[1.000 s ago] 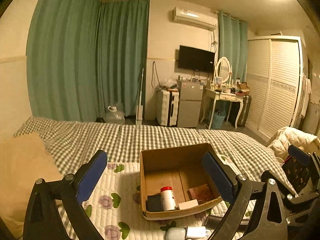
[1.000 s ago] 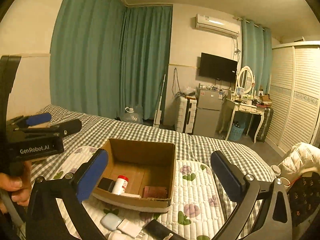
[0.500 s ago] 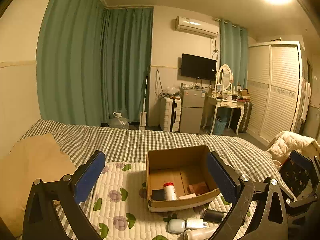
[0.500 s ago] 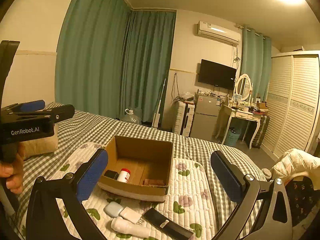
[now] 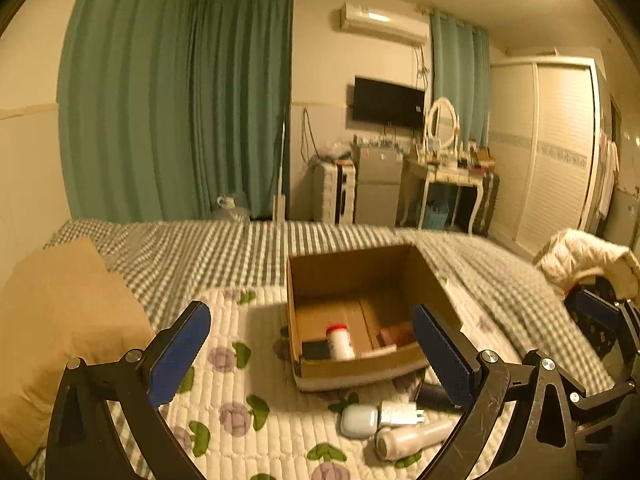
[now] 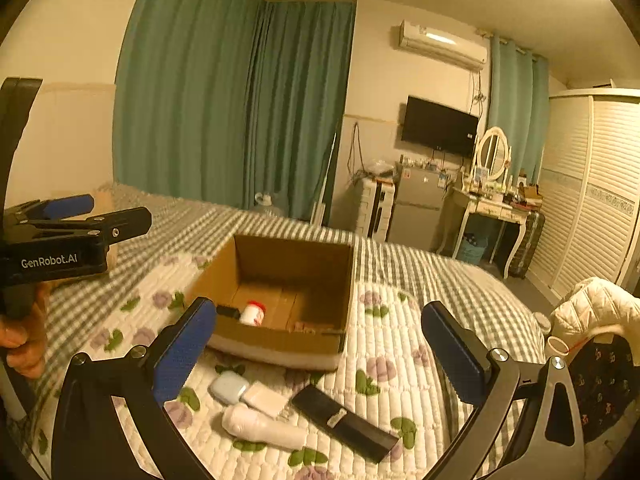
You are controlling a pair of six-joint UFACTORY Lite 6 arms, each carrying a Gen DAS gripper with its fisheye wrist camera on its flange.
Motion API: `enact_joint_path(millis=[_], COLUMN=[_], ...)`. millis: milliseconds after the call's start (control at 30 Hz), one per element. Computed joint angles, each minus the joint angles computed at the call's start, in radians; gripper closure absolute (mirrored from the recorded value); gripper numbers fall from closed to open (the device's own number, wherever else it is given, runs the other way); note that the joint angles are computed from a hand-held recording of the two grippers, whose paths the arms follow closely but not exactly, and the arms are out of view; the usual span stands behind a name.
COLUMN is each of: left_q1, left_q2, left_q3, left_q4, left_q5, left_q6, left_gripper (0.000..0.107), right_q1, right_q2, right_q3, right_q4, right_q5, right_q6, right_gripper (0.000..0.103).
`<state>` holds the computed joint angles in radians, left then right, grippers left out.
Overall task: Organize rigid objects
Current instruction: 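Move both tools toward the hair dryer and earbud case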
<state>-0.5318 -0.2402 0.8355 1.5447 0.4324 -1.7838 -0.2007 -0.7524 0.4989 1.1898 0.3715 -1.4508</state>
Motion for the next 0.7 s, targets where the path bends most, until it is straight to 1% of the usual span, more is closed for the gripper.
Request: enact_joint_path(millis=[67,167,300,367,500,533,567,600,667,700], left_q1=[0.014,0.041,0.048,0.058,0.091,0.1,0.109,0.117,0.133,0.139], left_q2=[0.033,0.086,0.199,0.252,0.349,0.369,0.395,0.415,0.458,0.473], left_q3=[-0.016,-0.043,-0.04,-0.04,-0.034,-0.029,-0.022,-0.018,-0.003,0.003], left_q4=[0.042,0.138,0.239,0.305,0.425,0.442,0.464,0.488,0.527,0.538], left_q5=[-0.021,-0.065,-0.047,-0.045,-0.066,-0.072,-0.079,-0.084,-0.096,-0.104], left_q6=[-0.046,-0.141,-0.212,-0.262,-0.363,-0.378,-0.397,-0.418,-0.449,-0.456], left_gripper=[0.004,0.004,0.004,0.004,0.006,0.006,0.006,0.006,0.006,0.006], right_q1=[0.011,0.046,0.118,0.154,0.196,0.206,0.215,0.22,0.226,0.242], right_q2=[0.039,0.119,0.245,0.324,0.487,0.527,0.577,0.63,0.718,0.758], right_q3=[-0.015,-0.048,-0.064,-0.065,-0.047,-0.036,-0.022,-0.003,0.032,0.047], right_q4=[0.022,0.128,0.268,0.425,0.768,0.827,0.864,0.859,0.793,0.803], right_q5=[-0.008,-0.046,-0.13,-0.173,-0.184,-0.186,-0.182,-0.174,-0.16,-0.162], right_q6=[-0.032,-0.17,-0.354,-0.528,-0.894,-0.957,-1.001,-1.004,-0.95,-0.963], right_gripper=[0.0,0.0,0.0,0.0,0.0,0.0,0.0,0.0,0.0,0.0])
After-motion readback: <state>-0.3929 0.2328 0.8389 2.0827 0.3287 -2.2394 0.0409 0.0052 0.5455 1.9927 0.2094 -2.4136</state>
